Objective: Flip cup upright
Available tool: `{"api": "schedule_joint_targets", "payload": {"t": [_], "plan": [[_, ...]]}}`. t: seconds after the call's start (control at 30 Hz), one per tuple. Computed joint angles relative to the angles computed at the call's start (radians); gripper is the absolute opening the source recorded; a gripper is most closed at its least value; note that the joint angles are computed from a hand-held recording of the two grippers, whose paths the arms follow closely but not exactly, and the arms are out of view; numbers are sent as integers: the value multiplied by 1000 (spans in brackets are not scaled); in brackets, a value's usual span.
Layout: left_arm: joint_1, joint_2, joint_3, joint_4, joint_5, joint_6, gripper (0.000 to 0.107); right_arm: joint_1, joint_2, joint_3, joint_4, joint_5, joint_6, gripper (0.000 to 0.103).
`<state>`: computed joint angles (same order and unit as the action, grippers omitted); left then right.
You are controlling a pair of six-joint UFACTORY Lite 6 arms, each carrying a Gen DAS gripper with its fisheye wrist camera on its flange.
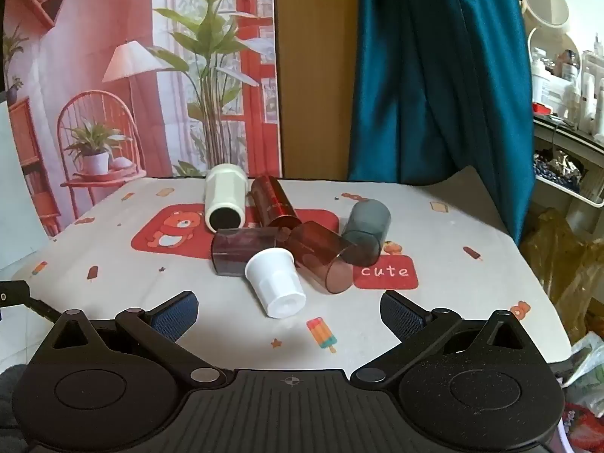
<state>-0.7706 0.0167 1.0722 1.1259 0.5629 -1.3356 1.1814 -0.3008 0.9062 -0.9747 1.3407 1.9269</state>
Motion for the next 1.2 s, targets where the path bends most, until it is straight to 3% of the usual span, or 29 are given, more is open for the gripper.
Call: {"api": "schedule_joint_targets", "payload": {"t": [0.27,1.2], "plan": [[28,7,-3,4,-42,4,103,1,-22,-27,0,-5,17,103],[21,-3,-2,-42,-28,29,103,-19,-8,-22,10,-32,4,103]]}}
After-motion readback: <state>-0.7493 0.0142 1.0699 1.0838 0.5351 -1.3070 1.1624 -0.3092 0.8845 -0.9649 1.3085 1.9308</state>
